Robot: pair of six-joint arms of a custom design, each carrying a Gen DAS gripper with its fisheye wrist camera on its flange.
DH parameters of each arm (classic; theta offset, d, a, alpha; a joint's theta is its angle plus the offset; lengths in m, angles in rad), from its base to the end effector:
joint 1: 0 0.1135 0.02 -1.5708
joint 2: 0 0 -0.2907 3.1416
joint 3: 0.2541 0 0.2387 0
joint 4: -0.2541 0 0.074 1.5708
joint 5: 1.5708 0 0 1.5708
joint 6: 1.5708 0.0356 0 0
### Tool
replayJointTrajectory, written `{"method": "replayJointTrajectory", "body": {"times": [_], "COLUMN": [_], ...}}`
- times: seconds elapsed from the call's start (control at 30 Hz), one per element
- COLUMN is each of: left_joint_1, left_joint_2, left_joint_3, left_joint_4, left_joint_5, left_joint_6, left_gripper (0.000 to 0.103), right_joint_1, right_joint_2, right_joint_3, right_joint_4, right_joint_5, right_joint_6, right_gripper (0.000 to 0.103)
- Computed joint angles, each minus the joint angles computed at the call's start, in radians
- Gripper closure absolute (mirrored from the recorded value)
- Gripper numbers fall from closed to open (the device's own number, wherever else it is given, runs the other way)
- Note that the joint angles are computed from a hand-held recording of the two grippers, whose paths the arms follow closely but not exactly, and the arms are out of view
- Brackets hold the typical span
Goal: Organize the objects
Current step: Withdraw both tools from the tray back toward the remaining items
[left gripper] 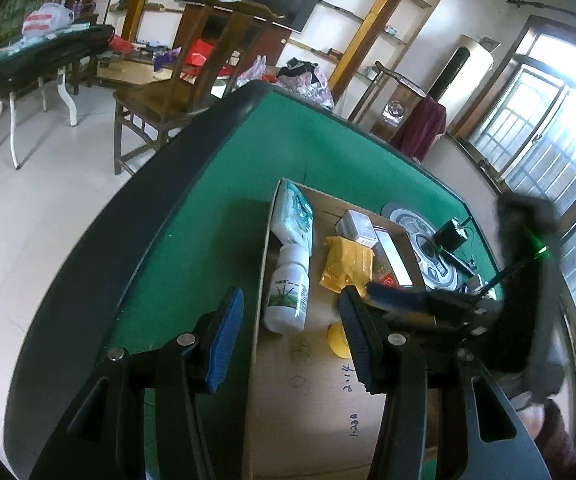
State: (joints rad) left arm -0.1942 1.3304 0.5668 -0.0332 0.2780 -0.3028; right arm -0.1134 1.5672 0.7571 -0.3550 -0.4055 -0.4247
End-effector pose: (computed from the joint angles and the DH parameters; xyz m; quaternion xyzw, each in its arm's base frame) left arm 0.2285 -0.0549 0.2020 0.0024 0.9186 -0.2163 0.3307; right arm 0.2637 -0.0159 0.1802 -0.1888 0.9415 0.1377 0.2427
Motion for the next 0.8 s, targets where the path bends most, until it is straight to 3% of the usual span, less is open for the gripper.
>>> {"method": "replayJointTrajectory", "body": {"times": [0.13,0.23,0.5,0.8], "left_joint_1": [-0.043,-0.113,-0.343,-0.370], "left_joint_2": [-0.018,0.001,0.106,0.324], "left_joint_3": [-0.001,0.000,0.027,0.161], "left_joint_4": [-0.013,-0.020,-0.039,-0.023], "left_joint_5": [-0.039,-0.043,0.050,-0.040], "left_joint_6": [0.006,0.004,0.008,-0.046], "left_gripper": [0.051,0.051,0.051,0.051], "right_joint_1": [-0.115,-0.250,-0.517,-0.694], "right_joint_2": [-0.104,-0.182,-0.123,-0.053], "right_joint_3": [0.004,-0.009,0.046,0.108], "right_joint_4": [-0.050,-0.070,-0.167,-0.271], "right_joint_5": [-0.070,-0.096,-0.162,-0.258], "right_joint_6": [-0.014,-0.078,-0.201,-0.311], "right_gripper": [0.059,0.038,0.037,0.037]}}
